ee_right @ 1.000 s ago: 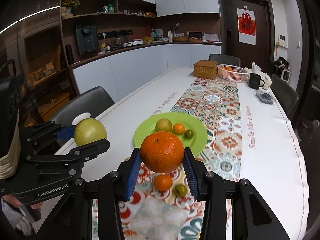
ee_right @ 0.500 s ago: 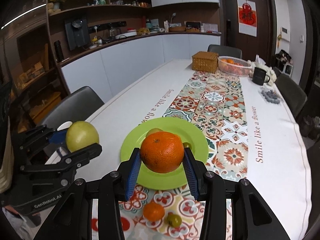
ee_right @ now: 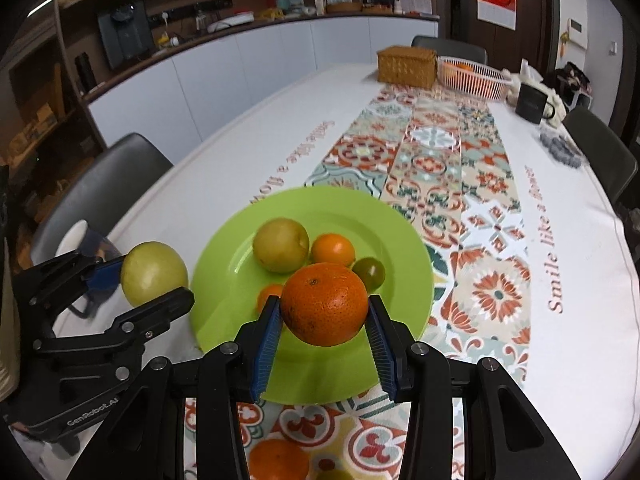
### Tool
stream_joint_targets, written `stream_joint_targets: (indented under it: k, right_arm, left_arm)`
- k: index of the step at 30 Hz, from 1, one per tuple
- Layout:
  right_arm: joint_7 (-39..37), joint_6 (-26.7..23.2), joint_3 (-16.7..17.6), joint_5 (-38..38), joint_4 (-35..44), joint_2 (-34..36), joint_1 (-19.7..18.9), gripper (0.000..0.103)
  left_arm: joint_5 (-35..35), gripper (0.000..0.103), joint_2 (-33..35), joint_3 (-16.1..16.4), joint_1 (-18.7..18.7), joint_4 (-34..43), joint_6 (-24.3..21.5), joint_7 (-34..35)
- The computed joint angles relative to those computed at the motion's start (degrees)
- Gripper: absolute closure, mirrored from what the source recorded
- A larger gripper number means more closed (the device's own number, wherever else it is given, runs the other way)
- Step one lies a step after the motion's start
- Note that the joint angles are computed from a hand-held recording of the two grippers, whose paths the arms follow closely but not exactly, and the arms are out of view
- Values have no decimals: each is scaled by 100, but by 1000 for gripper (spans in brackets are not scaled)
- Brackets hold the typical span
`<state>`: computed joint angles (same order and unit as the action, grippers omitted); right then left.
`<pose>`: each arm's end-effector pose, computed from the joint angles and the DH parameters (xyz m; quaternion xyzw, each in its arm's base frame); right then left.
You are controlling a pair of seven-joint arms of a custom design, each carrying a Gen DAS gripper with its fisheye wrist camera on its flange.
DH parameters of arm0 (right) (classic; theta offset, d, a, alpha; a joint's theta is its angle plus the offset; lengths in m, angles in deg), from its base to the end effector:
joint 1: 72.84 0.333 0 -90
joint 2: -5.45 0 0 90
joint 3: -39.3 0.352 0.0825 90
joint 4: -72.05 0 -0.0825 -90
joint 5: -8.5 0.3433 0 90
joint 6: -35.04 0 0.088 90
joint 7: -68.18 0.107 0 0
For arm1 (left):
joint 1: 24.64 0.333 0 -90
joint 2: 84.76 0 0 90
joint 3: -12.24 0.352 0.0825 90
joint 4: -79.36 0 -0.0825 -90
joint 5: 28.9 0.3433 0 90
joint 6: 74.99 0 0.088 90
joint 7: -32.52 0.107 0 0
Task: Organize fruits
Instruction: 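Lower the pomelo and orange onto the plate and open both tools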
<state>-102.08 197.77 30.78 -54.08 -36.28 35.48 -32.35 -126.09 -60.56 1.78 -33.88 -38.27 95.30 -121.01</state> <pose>0.5120 0.3877 0.3145 -0.6156 0.7150 -0.2070 0.2590 0.5555 -0.1195 0.3000 -0.3951 0.8459 -0.3201 0.1607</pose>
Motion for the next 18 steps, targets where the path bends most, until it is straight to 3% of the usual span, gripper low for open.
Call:
stream_joint_targets:
  k: [13,15,18]
  right_arm:
    - [-525,193,-126,609,122,277,43,60]
    - [-633,146,-129,754,123,288,67,57]
    - [-344,138,-397,549,25,197,338,51]
  left_arm:
    - [1091,56,393,-471,331,130,312,-937]
    - [869,52,376,-627,465,139,349,-676]
    - [291,46,288,-595,436,156,402,-105]
